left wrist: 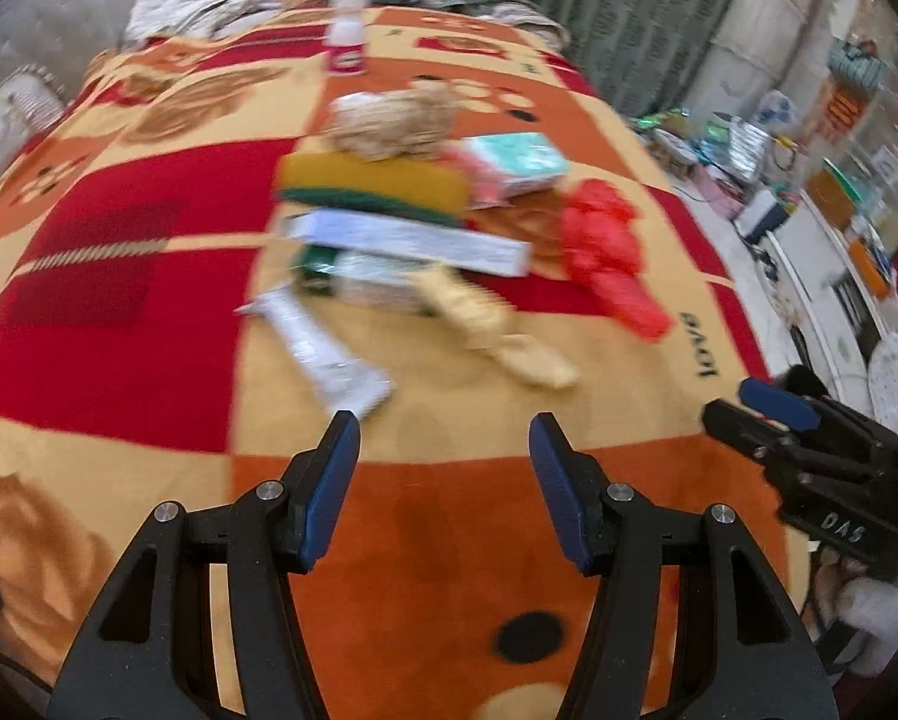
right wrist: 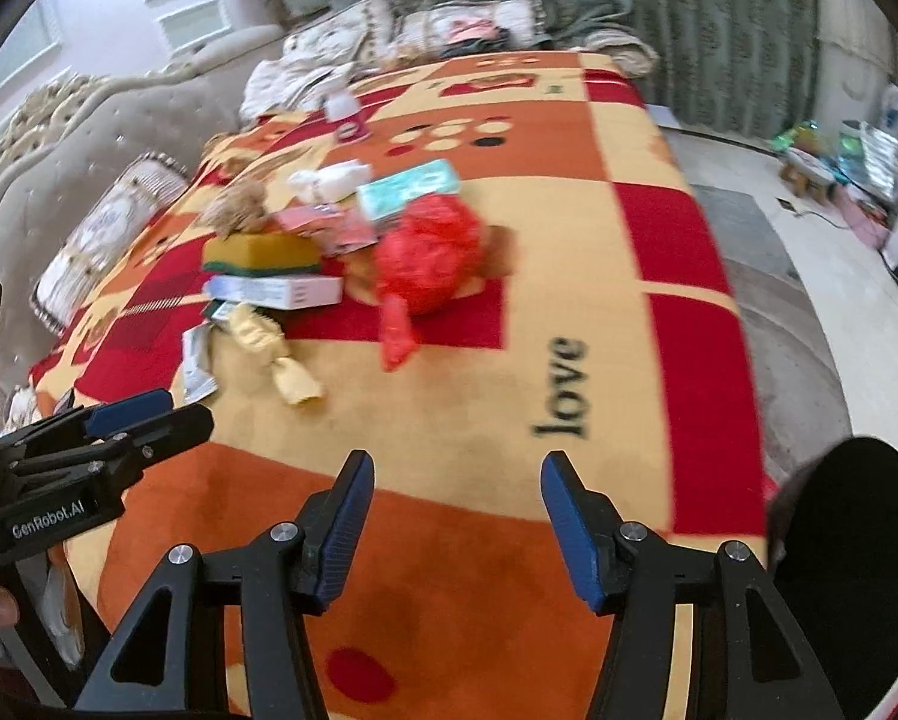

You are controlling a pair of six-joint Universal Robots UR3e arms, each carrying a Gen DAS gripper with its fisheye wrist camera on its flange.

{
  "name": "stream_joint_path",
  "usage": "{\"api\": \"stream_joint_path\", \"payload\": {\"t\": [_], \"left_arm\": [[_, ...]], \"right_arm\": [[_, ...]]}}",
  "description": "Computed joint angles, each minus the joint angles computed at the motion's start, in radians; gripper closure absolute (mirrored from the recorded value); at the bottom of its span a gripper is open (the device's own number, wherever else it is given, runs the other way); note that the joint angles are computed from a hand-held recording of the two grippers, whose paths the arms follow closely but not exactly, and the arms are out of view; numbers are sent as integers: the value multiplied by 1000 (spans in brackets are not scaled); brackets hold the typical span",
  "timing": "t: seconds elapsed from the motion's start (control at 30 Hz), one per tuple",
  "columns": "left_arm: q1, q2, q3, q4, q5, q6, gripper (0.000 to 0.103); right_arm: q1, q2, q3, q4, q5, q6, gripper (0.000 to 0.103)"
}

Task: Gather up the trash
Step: 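Return both grippers over the bed toward the tube and beige cloth, then grasp the white tube with left gripper while right grasps the beige cloth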

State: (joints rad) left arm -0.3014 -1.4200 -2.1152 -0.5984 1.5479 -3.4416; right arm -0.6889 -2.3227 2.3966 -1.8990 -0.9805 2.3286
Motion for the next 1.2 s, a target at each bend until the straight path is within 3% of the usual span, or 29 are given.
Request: {"api": "stream_joint_path", "payload": {"t": [0.2,0.37,0.73,0.77,0.83,0.87,0.93,1.03,1.2], "left_arm": [[187,156,-133,-59,-56,83,45],[259,168,-145,-70,-99,97,45],[216,-90,-14,67,-124,11,46],[220,-106,-9,75,-132,17,48],[213,-127,-5,99,-116,30,67],[214,-128,-4,95,-112,45,71],[253,-98,-31,85,-164,87,80],[326,-29,-81,45,-237,141,83],[373,61,-119,-22,-261,180,84]], "right_arm": [[159,141,-3,-195,-28,128,45],[259,242,-31,-290,-27,196,44],[340,333,-83,-360,-25,233,44],[350,349,-91,-366,-21,235,44],[373,377,-97,-393,-18,243,44],[396,402,-104,-417,-24,253,44],[459,468,-123,-479,-44,276,45],[537,568,-155,-573,-63,310,51],[646,761,-236,-717,-109,382,58]]}}
